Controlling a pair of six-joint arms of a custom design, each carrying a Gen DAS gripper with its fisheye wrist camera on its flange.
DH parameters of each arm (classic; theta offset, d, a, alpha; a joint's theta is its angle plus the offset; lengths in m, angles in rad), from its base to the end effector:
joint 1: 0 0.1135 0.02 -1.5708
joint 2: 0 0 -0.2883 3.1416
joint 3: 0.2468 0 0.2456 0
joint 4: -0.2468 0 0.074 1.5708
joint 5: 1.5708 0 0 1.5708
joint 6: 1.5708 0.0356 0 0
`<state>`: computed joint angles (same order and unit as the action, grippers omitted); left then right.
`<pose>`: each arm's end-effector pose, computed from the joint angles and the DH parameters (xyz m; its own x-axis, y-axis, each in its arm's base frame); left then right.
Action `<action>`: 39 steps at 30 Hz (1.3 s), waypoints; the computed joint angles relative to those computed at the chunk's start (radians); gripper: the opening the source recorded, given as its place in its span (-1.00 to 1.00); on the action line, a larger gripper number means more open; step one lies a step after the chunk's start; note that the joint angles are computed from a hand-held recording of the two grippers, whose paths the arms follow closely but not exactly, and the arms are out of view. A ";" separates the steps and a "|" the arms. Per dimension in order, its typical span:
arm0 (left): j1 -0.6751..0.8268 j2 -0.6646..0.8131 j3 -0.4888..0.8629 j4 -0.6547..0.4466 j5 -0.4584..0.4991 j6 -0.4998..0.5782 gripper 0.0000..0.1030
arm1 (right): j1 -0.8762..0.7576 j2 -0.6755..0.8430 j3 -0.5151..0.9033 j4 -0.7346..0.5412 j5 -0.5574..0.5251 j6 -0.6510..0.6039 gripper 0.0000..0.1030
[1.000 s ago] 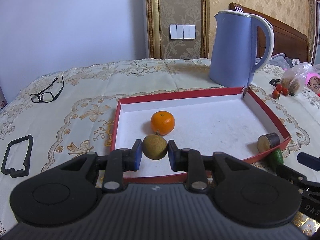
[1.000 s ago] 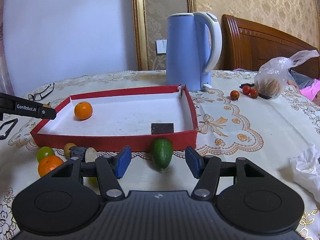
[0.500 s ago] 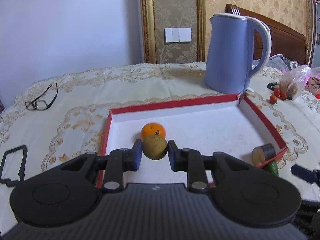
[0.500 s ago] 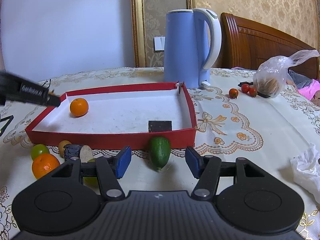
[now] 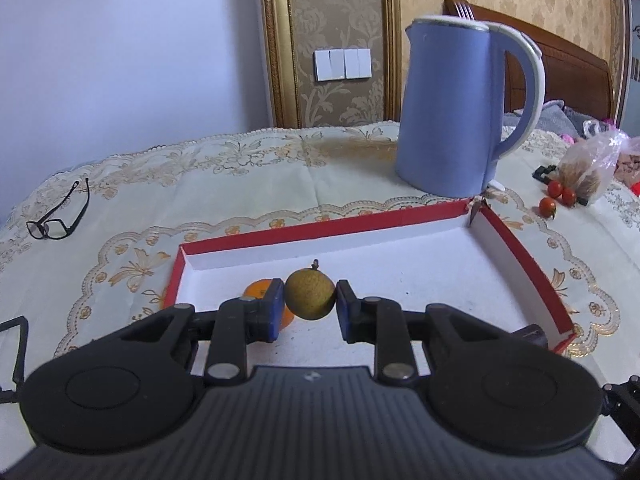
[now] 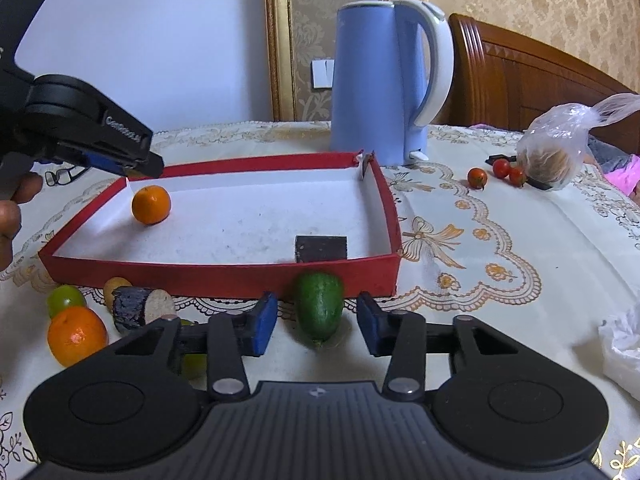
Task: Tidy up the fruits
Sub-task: 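Carry the brown pear into the box and open the left gripper, then grasp the green avocado with the right gripper and lift it over the box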
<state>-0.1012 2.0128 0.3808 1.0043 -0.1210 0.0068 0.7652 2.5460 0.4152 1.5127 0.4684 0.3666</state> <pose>0.2762 -0.0237 0.0685 -0.5842 0.0661 -0.8089 0.0071 0.9971 0.0764 0.2053 0.1749 -0.0197 -0.5166 -0.0527 -0.8546 -0.1794 0.9826 0.0479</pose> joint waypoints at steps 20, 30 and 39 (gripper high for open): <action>-0.051 0.142 0.207 -0.151 -0.069 0.001 -0.48 | -0.010 -0.010 0.035 -0.068 -0.011 -0.009 -0.36; -0.051 0.081 0.141 -0.104 -0.065 -0.006 0.01 | -0.021 -0.015 0.040 -0.087 -0.023 0.003 -0.45; -0.031 -0.058 -0.070 0.066 -0.022 -0.003 0.28 | -0.008 -0.023 0.043 -0.105 -0.006 0.005 -0.46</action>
